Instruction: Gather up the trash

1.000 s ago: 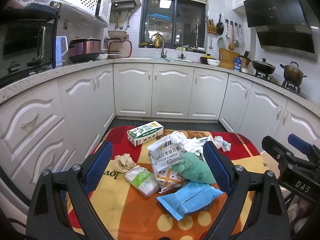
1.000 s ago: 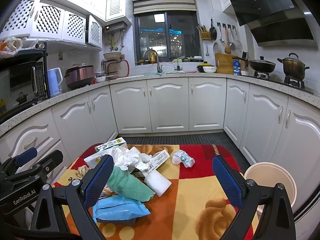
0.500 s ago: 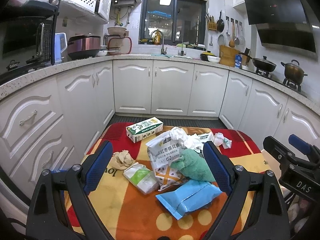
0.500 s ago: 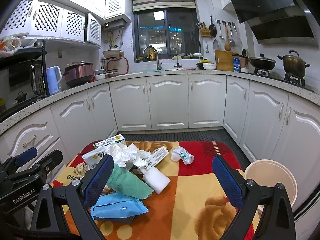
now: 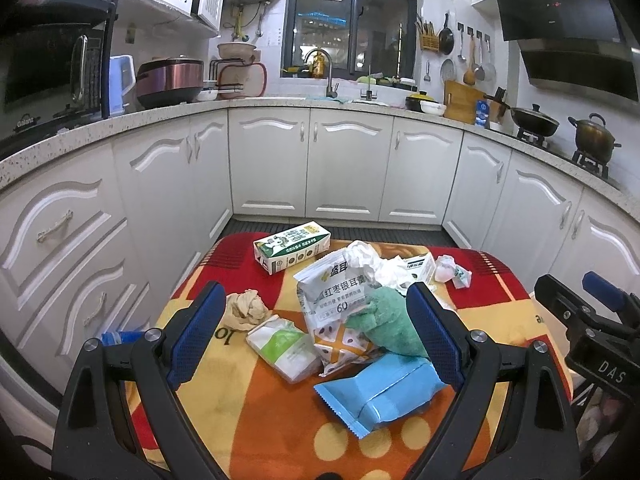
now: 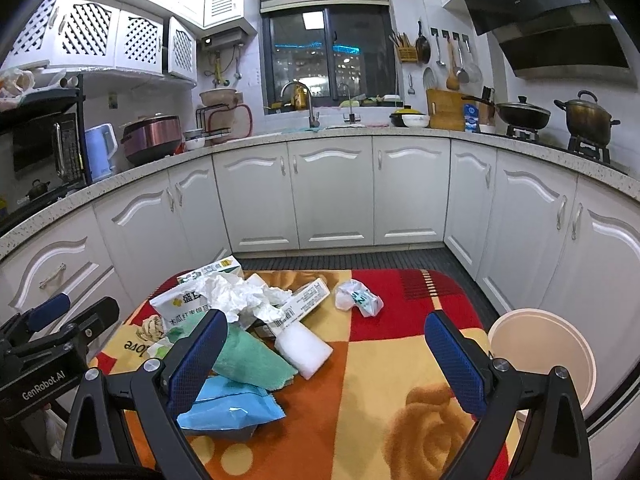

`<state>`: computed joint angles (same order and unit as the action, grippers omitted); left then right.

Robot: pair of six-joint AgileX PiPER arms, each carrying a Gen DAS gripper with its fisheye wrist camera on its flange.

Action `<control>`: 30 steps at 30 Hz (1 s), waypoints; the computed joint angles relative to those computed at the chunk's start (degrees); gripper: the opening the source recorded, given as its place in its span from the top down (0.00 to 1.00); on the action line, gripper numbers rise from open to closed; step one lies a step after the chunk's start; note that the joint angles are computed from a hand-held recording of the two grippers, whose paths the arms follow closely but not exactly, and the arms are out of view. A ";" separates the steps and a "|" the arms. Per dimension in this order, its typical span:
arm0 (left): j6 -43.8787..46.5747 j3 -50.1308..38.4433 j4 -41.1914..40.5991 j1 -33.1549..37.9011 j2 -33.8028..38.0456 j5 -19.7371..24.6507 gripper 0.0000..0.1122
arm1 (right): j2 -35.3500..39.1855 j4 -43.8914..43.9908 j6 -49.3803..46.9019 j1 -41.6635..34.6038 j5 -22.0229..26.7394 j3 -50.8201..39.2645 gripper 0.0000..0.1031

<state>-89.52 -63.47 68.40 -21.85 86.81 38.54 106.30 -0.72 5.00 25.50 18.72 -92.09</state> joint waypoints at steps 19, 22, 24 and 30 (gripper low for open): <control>3.14 -0.28 -3.09 2.37 0.78 -1.60 0.19 | 1.49 6.52 -6.85 -1.45 2.28 -1.95 0.05; 3.12 0.18 -3.21 2.97 0.55 -1.93 0.19 | 1.70 6.92 -6.99 -1.67 2.72 -2.17 0.05; 3.24 0.48 -3.30 3.16 0.35 -2.10 0.19 | 1.87 6.66 -6.71 -1.73 3.05 -2.42 0.05; 6.49 1.69 -6.22 5.15 -0.82 -4.85 0.19 | 2.55 7.73 -8.65 -2.09 4.53 -3.49 0.05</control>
<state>-83.03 -61.79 62.19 -16.70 86.00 33.69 108.85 7.01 -3.65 23.42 23.25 -95.58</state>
